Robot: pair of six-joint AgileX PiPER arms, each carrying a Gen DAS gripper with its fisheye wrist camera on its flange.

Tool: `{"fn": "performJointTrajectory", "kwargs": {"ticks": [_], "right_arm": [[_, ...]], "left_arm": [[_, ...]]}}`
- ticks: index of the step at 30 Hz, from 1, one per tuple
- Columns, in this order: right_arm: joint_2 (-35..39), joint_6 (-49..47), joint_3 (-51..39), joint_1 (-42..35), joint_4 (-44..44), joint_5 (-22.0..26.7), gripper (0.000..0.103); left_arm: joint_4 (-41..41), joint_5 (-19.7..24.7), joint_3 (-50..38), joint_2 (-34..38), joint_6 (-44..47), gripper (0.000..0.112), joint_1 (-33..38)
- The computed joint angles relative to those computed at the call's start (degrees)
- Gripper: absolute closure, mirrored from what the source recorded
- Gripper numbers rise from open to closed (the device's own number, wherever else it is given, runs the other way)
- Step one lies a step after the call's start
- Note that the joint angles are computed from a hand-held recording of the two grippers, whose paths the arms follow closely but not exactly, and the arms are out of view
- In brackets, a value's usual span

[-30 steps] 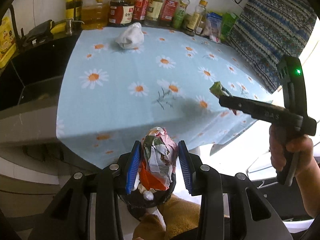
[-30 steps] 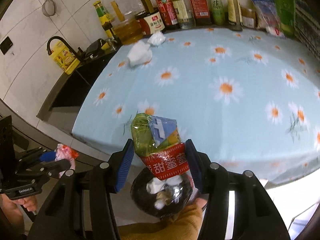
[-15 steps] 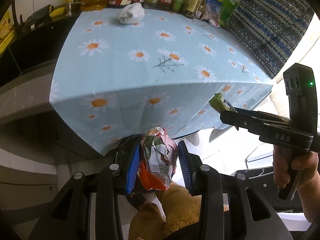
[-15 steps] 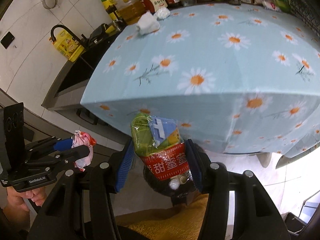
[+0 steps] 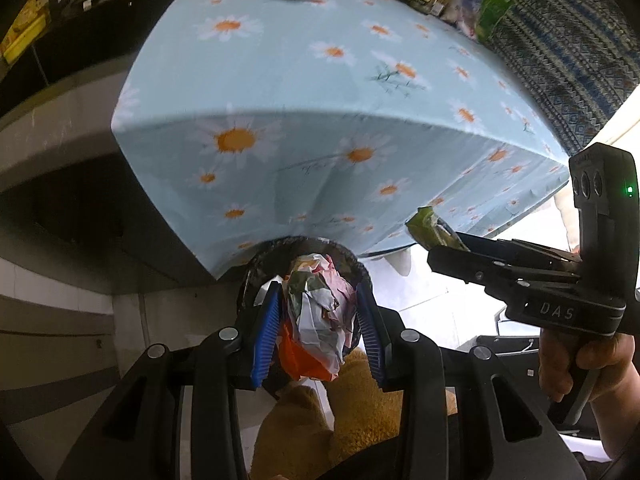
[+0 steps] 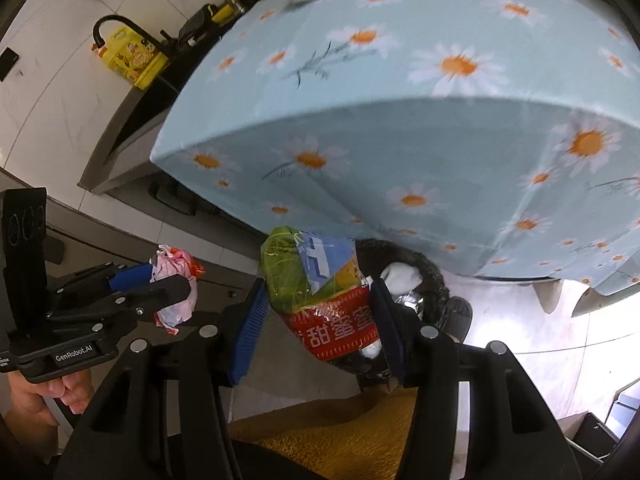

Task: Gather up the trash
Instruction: 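Carry the candy wrapper and snack package down over the trash bin, then open both grippers to drop the wrapper and package into the bin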

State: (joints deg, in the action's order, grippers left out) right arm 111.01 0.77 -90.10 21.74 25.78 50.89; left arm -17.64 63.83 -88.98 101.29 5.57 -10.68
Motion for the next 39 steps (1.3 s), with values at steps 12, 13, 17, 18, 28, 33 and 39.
{"fn": "performJointTrajectory", "kwargs": {"ticks": [12, 13, 17, 18, 28, 33, 39], "right_arm": [[4.0, 2.7, -0.3, 0.2, 0.5, 1.1, 0.049], [4.0, 2.6, -0.4, 0.0, 0.7, 1.1, 0.049], [4.3, 2.3, -1.2, -0.8, 1.7, 2.0, 0.049], [4.5, 2.1, -1.6, -0.9, 1.8, 2.2, 0.049], [4.9, 2.1, -3.1, -2.6, 1.9, 2.9, 0.039], [4.6, 2.4, -2.9, -2.9, 2.1, 2.8, 0.039], [3.7, 2.7, -3.9, -2.8, 0.5, 2.9, 0.039]], "left_arm": [[-3.6, 1.0, 2.8, 4.1, 1.9, 0.076, 1.4], [-3.7, 1.3, 2.4, 4.3, 2.0, 0.074, 1.5], [-4.4, 2.9, 0.3, 6.0, 2.8, 0.070, 1.3], [-4.0, 2.9, -0.1, 6.2, 2.6, 0.069, 1.2], [-3.2, 3.9, -3.2, 7.7, 0.1, 0.043, 1.9], [-3.2, 4.2, -4.0, 7.9, -0.5, 0.043, 2.4], [-2.9, 4.4, -4.1, 6.3, 0.0, 0.043, 2.0]]}}
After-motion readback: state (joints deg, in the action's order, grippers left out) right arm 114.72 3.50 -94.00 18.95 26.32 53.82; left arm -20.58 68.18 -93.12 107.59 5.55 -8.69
